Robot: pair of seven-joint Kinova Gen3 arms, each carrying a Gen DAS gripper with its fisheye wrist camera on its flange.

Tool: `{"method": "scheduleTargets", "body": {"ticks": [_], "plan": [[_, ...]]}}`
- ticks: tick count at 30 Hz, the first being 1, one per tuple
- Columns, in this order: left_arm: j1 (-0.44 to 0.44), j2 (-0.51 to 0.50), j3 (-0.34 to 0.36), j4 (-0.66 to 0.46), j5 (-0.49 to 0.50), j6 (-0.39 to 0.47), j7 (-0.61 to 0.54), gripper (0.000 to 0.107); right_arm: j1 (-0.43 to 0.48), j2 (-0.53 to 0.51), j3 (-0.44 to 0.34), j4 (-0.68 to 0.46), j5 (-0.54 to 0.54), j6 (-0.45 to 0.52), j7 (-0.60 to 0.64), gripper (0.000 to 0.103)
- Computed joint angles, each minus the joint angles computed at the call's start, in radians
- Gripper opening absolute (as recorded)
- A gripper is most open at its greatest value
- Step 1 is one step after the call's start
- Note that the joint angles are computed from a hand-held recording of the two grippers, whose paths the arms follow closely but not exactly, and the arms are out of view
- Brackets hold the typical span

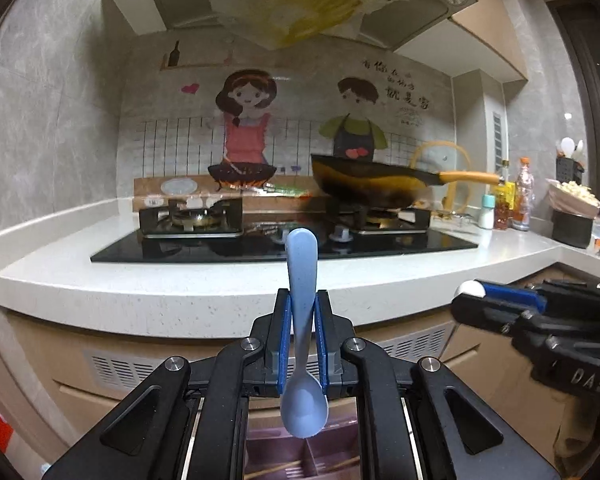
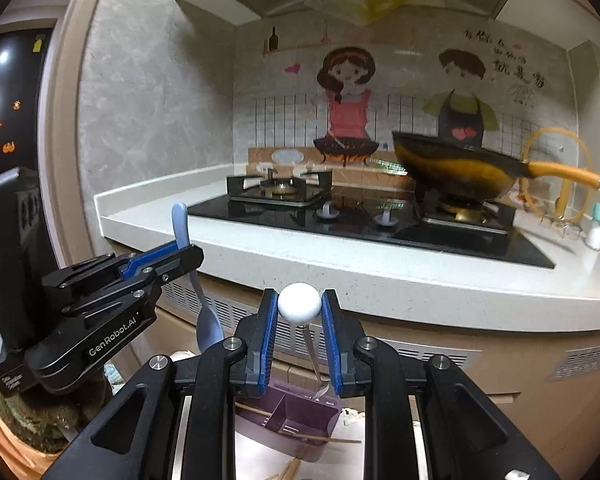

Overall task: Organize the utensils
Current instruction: 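Lower both spoons into the purple caddy and open both tools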

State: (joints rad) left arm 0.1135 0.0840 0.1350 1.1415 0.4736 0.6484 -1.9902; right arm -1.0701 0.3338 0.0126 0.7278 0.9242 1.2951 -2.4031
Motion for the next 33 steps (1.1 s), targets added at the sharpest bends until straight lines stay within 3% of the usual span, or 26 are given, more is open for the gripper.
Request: {"method": "scheduleTargets", "body": {"ticks": [8, 13, 19, 22, 28, 29, 31, 33], "plan": [[0.04, 0.104, 0.015, 0.054, -0.105, -0.035, 0.042, 0.012, 0.158, 0.061, -0.014, 0.078, -0.219, -0.082, 0.014, 0.022], [0.048, 0.195, 0.02, 0.034, -0.154, 0.038, 0.115, 0.012, 0.273, 0.09, -0.041, 0.156, -0.398, -0.155, 0.014, 0.022], [0.054, 0.261, 0.018, 0.032, -0.193, 0.104, 0.176, 0.013, 0.322, 0.117, -0.039, 0.231, -0.491, -0.197, 0.017, 0.022], [0.037, 0.269, 0.028, 0.039, -0.179, 0.119, 0.179, 0.014, 0.306, 0.115, -0.041, 0.269, -0.447, -0.198, -0.003, 0.025], [-0.008, 0.182, 0.039, 0.161, -0.121, 0.063, 0.148, 0.017, 0.135, 0.039, 0.022, 0.425, -0.211, -0.219, -0.161, 0.039], [-0.013, 0.161, 0.04, 0.19, -0.113, 0.049, 0.13, 0.021, 0.125, 0.03, 0.006, 0.439, -0.171, -0.204, -0.184, 0.048], [-0.015, 0.107, 0.035, 0.268, -0.112, 0.013, 0.091, 0.044, 0.085, 0.002, -0.012, 0.484, -0.091, -0.171, -0.24, 0.062], [-0.027, 0.056, 0.029, 0.337, -0.094, 0.003, 0.035, 0.052, 0.071, -0.018, -0.037, 0.506, -0.057, -0.141, -0.261, 0.067]]}}
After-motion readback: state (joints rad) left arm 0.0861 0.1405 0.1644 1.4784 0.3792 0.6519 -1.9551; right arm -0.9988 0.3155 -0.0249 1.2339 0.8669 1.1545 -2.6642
